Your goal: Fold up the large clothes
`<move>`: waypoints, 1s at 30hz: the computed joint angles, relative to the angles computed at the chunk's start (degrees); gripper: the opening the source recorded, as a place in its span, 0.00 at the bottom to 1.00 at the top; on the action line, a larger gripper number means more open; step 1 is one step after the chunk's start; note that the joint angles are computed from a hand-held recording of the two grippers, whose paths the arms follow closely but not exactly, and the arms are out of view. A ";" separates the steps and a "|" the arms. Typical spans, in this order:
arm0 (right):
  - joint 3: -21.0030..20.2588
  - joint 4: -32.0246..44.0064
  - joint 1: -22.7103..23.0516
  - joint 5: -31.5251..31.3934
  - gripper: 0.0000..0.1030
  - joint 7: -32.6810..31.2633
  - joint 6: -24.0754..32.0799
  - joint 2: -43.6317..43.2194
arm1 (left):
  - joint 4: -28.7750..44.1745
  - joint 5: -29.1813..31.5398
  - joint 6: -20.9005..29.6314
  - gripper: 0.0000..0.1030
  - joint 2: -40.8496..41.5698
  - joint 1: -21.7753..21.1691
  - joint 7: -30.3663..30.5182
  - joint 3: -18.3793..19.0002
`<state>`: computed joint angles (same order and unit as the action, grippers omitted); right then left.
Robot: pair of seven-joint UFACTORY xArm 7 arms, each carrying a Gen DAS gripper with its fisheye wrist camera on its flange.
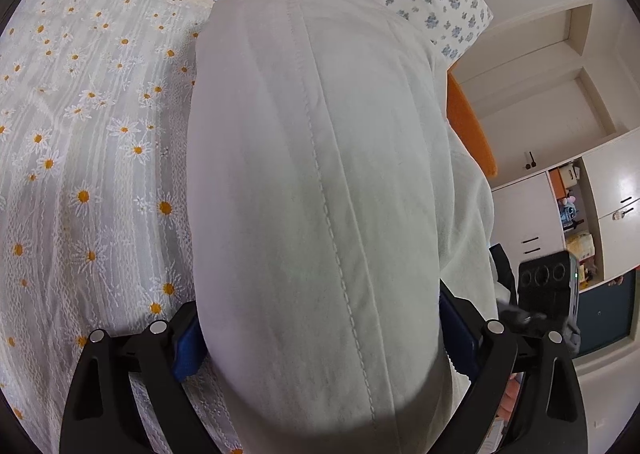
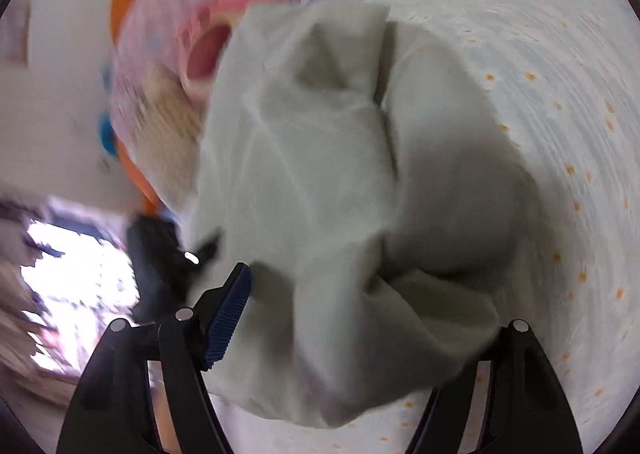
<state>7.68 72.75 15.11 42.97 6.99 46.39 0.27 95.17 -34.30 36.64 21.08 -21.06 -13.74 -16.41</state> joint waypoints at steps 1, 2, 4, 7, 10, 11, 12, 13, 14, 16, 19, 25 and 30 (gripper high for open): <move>-0.16 1.92 -0.12 -3.60 0.69 3.79 2.97 1.66 | 0.15 0.59 0.09 0.93 0.08 -0.24 -0.25 0.17; 0.95 2.83 -1.55 -4.80 0.68 5.60 4.98 2.57 | 0.44 1.39 0.30 0.93 0.22 -0.54 -0.71 0.40; -0.34 4.13 -1.15 -4.03 0.68 6.12 8.00 3.79 | 0.97 2.55 0.67 0.93 0.46 -0.89 -1.52 0.65; -0.19 4.69 -1.79 -4.62 0.68 6.00 10.91 4.04 | 0.76 2.22 0.70 0.93 0.37 -0.51 -0.97 0.31; -0.32 5.19 -2.51 -3.60 0.69 5.92 13.41 4.17 | 0.19 1.73 0.19 0.93 0.12 -0.30 -0.40 0.08; -0.42 4.39 -2.80 -3.05 0.69 5.25 13.74 3.65 | 0.03 1.65 0.07 0.93 0.07 -0.29 -0.25 0.06; -0.56 3.15 -3.09 -1.98 0.71 4.49 13.42 3.01 | 0.05 1.58 0.07 0.93 0.11 -0.27 -0.17 0.04; -0.66 2.55 -3.26 -0.49 0.76 4.11 12.87 3.03 | -0.09 1.38 0.02 0.93 0.05 -0.20 -0.10 0.01; -0.63 3.60 -3.25 0.34 0.78 4.76 12.65 3.87 | -0.28 1.28 -0.03 0.94 -0.07 -0.18 -0.05 0.01; -0.36 3.27 -3.04 1.25 0.82 5.89 10.73 4.00 | 0.00 1.48 0.07 0.94 0.12 -0.30 -0.33 0.13; -0.03 5.16 -2.95 1.91 0.82 7.02 9.97 5.09 | 0.07 0.99 0.29 0.94 0.19 -0.06 -0.29 0.03; 0.65 8.61 -3.14 4.79 0.90 10.80 8.56 8.52 | 0.86 2.05 1.23 0.94 0.58 -0.42 -1.37 0.44; 1.50 8.37 -1.77 -0.15 0.92 14.48 4.94 8.47 | 4.58 4.89 3.96 0.96 2.56 -1.46 -4.81 1.31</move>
